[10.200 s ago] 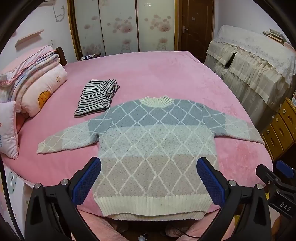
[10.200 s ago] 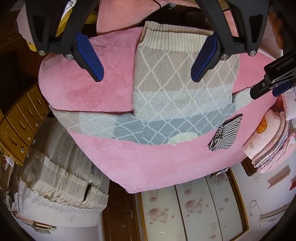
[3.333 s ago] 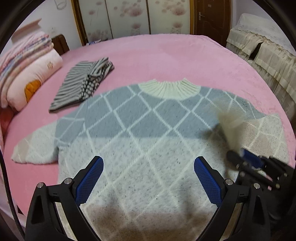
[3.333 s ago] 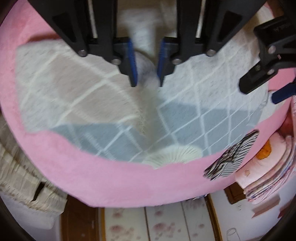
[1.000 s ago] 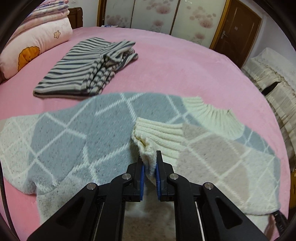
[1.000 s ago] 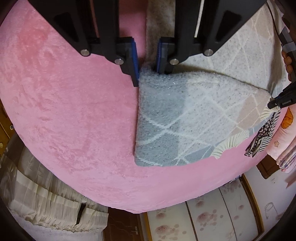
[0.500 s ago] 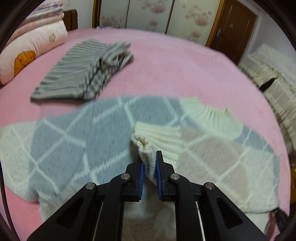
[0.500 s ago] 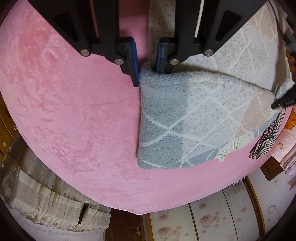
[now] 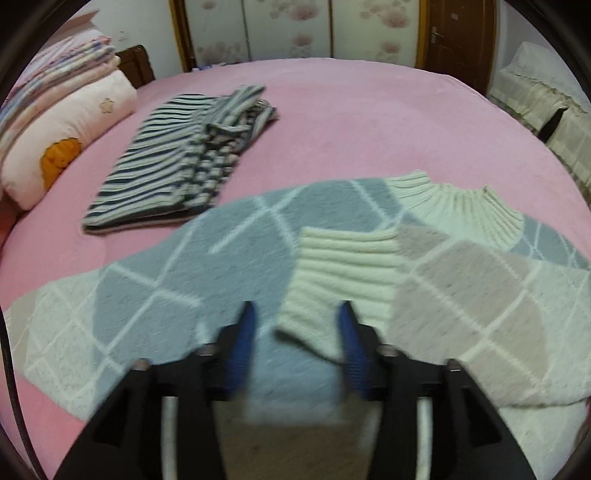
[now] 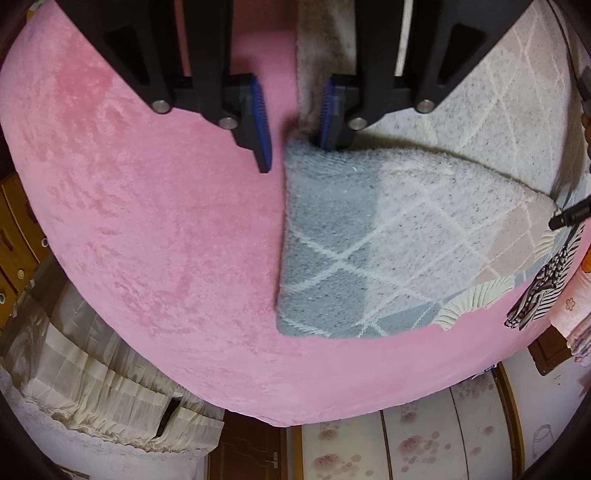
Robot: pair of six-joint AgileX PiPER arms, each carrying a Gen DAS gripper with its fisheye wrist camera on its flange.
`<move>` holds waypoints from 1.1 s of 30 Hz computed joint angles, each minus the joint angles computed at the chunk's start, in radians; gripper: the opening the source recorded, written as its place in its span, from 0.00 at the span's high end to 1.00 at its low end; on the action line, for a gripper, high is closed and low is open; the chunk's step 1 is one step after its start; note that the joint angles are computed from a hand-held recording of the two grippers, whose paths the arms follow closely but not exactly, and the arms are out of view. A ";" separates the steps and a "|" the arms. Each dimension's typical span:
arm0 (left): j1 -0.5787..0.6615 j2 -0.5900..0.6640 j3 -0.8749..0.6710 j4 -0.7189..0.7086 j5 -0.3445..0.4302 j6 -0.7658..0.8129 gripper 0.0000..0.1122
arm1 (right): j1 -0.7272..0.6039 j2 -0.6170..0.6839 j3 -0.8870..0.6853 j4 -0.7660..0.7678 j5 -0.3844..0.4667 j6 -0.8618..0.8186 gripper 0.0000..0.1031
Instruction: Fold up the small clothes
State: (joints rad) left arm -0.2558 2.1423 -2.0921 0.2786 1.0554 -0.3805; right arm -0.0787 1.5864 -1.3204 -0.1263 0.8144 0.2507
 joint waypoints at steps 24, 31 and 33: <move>-0.162 -0.370 0.226 0.054 0.010 0.090 0.15 | 0.109 -0.078 -0.231 -0.020 0.229 0.053 0.60; -0.126 -0.134 -0.061 0.017 0.080 0.078 0.16 | 0.085 0.102 -0.437 0.074 0.207 -0.033 0.60; -0.107 -0.040 -0.188 -0.024 0.131 0.084 0.16 | 0.100 0.163 -0.498 0.087 0.210 -0.065 0.60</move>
